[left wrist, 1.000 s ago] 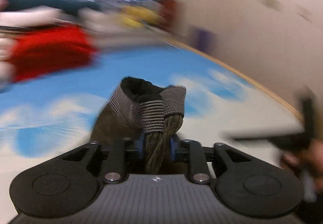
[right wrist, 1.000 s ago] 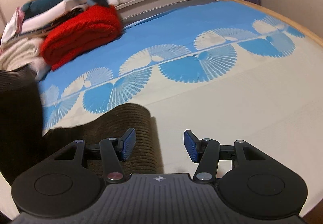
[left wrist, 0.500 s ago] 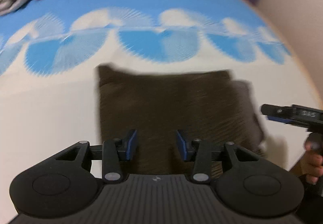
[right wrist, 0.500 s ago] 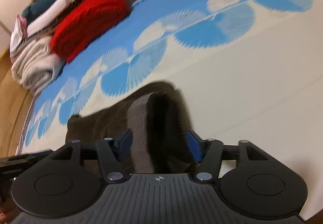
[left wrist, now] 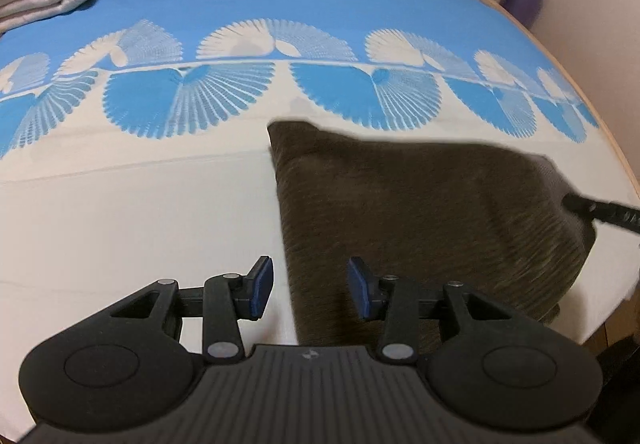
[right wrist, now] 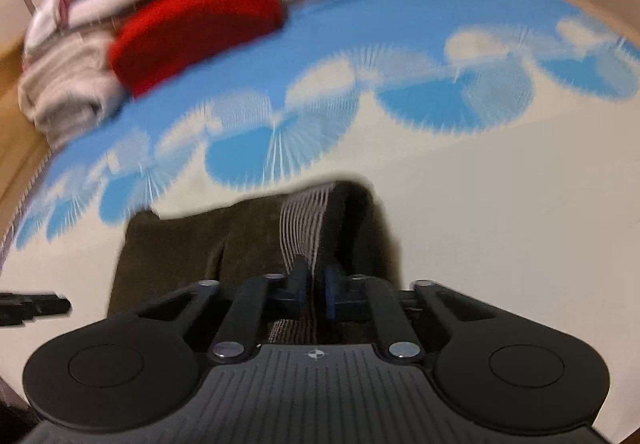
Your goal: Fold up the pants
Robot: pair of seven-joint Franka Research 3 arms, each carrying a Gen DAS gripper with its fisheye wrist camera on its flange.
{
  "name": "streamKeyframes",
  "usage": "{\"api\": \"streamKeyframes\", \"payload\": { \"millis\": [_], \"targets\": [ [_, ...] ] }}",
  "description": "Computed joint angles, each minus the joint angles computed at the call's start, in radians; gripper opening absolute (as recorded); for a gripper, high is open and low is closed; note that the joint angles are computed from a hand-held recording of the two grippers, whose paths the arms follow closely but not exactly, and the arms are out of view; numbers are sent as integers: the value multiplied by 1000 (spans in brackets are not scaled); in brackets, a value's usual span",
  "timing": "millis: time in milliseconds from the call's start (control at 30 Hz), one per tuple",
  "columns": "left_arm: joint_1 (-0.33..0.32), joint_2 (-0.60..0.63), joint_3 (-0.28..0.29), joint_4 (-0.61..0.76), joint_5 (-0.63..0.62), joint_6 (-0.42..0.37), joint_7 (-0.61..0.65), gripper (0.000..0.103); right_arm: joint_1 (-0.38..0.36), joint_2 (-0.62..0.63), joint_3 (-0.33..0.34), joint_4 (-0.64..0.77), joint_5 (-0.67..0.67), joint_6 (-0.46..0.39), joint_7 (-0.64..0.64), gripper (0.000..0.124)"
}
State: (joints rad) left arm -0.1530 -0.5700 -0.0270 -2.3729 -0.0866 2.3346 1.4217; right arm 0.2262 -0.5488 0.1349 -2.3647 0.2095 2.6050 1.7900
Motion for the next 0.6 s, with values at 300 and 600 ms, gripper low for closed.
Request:
{"api": "streamKeyframes", "payload": {
  "millis": [300, 600],
  "targets": [
    [-34, 73, -33, 8, 16, -171, 185, 44, -37, -16, 15, -10, -103, -102, -6, 38],
    [8, 145, -9, 159, -28, -154, 182, 43, 14, 28, -8, 4, -54, -185, -142, 64]
  ]
}}
